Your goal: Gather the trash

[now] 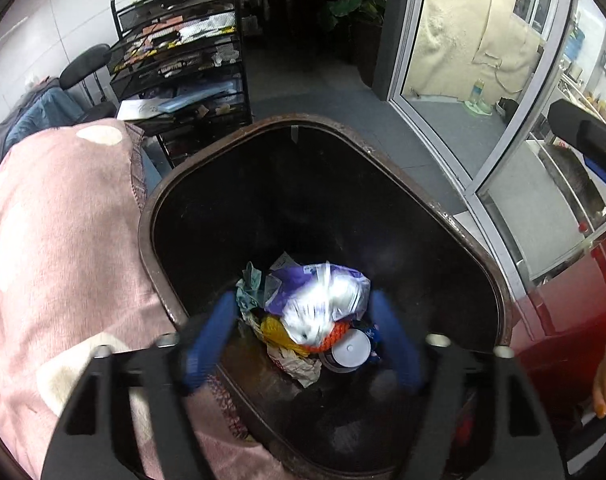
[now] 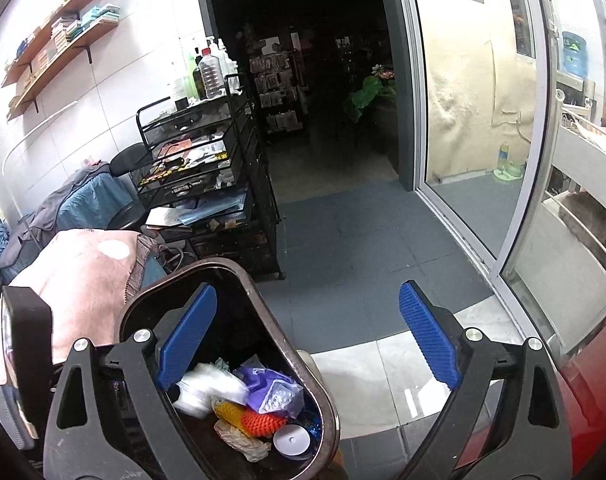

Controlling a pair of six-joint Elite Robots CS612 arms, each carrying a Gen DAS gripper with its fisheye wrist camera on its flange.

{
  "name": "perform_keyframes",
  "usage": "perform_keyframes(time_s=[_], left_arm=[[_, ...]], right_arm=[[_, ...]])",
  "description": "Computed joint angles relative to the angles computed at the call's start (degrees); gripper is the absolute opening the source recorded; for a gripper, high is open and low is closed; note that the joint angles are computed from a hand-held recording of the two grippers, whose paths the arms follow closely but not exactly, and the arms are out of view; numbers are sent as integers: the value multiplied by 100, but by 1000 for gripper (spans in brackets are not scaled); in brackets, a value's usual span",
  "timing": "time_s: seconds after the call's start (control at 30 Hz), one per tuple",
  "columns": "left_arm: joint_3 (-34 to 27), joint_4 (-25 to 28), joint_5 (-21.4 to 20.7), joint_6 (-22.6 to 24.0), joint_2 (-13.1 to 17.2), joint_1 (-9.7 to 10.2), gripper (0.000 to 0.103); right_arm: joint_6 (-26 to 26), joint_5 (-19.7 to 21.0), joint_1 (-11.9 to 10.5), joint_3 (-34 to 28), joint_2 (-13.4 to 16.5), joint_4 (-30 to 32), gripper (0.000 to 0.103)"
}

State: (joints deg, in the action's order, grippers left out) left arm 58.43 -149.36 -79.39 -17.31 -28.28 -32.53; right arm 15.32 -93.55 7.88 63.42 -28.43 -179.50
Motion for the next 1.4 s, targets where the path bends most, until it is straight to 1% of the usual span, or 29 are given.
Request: perform_keyframes(time_s=[0.07,0.1,0.23,0.3,0.4,0.43,0.5,0.67,0.73,0.9,1.1,1.13,1.2,1.3,1.33,1.4], left_arm=[[-14,-46,68,56,17,-14,86],[-28,-46,109,76,26,-21,88],[51,-243,250,158,6,-53,90],[133,-479,329,208,-19,-70,92],[366,-1054,452,242,-110,-97,93],[426,-1186,483,228,-139,-100,95],[634,-1592,662,146,-239,-123,97],[1118,-2527,1003,97,-474,-175,98],[1305,-2788,1176,82,-568,-194,98],[1830,-3385,1729,-58,-815,-251,98],[2484,-4067,2686,-225,-1085,-344,98],[2565,-4131,2825,-256,-1118,-359,98],[2762,-4129,3239,-413,-1214,-405,98],[3037,-4279,3774,-617,-1313,-476,98],[3101,-4356,3880,-645,-1330,-491,98],[3278,-4509,4194,-753,-1387,-539,98]], right_arm=[[2,-17,1,20,-9,-63,92],[5,-30,5,30,-11,-91,92],[36,-77,13,70,-21,-224,93],[66,-101,23,73,-11,-299,94],[63,-165,33,103,-12,-417,96],[65,-183,37,114,-9,-472,96],[93,-190,38,119,-7,-534,97],[54,-114,54,131,-10,-617,97],[-8,-67,70,154,-12,-704,97],[-198,74,133,150,14,-882,97],[-320,354,223,321,-40,-1173,97],[-408,446,258,357,-51,-1256,97],[-527,556,313,419,-67,-1425,97],[-714,662,410,476,-80,-1614,97],[-865,713,465,529,-87,-1809,97],[-981,769,524,584,-83,-2062,97]])
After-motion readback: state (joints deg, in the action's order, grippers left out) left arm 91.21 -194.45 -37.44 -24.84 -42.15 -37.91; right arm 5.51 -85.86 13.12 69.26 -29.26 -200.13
